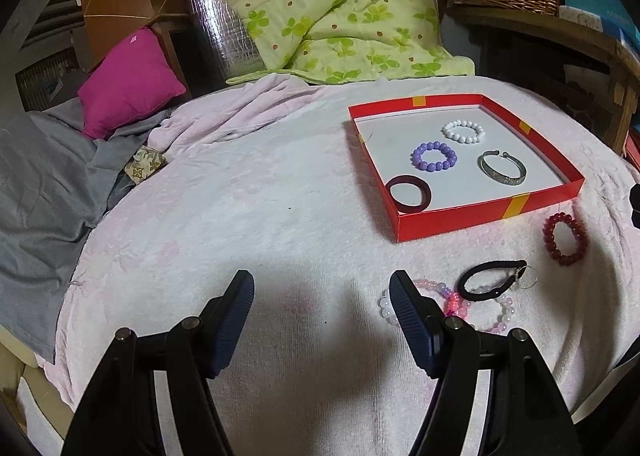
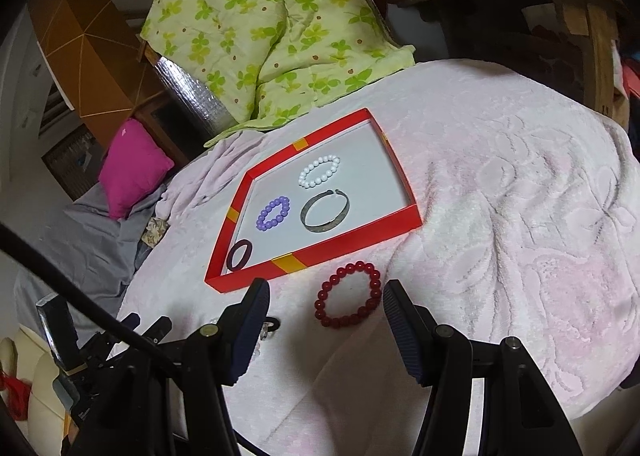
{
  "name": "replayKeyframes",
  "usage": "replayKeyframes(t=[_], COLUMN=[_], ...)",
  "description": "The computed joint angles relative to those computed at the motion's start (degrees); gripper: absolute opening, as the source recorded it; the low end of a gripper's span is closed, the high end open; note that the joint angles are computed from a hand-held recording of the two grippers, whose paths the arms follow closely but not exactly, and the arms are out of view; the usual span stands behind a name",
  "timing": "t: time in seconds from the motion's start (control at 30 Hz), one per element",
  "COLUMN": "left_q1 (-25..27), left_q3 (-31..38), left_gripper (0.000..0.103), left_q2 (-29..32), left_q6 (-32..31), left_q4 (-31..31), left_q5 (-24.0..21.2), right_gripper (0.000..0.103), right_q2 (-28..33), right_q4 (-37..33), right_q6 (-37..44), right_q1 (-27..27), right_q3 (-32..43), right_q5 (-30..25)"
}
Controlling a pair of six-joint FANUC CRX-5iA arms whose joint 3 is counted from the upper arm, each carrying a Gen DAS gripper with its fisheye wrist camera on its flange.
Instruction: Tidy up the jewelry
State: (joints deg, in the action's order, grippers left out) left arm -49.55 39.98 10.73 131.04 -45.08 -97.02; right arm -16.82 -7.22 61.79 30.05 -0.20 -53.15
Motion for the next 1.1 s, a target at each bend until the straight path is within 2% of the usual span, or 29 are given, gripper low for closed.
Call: replayKeyframes(t=[0.5, 0.7, 0.8, 1.1], left_q1=[-0.20, 2.06, 3.63, 6.41], left_q3=[0.47, -1.23, -2.88, -6.96], left_gripper=[0.071, 0.071, 0.071, 0.071], left_q2=[0.44, -0.66, -1.69, -3.99], left_q6=[-1.24, -1.19, -1.29, -2.56], left_q4=[-0.08, 4.11, 7.14, 11.82], left_q5=[-0.56, 0.11, 1.10, 1.96], right_gripper=[0.063, 0.063, 0.054, 0.050], right_q2=[0.31, 0.65, 0.97, 2.52], right_q4=[-0.06, -0.20, -1.24, 0.60], right_q6=[-0.10, -0.01, 0.57, -0.19], right_q1=[-1.01, -0.89, -1.52, -0.24], right_q3=[0.12, 0.44, 0.85, 1.62], right_q5=[-0.59, -1.24, -1.81, -3.78])
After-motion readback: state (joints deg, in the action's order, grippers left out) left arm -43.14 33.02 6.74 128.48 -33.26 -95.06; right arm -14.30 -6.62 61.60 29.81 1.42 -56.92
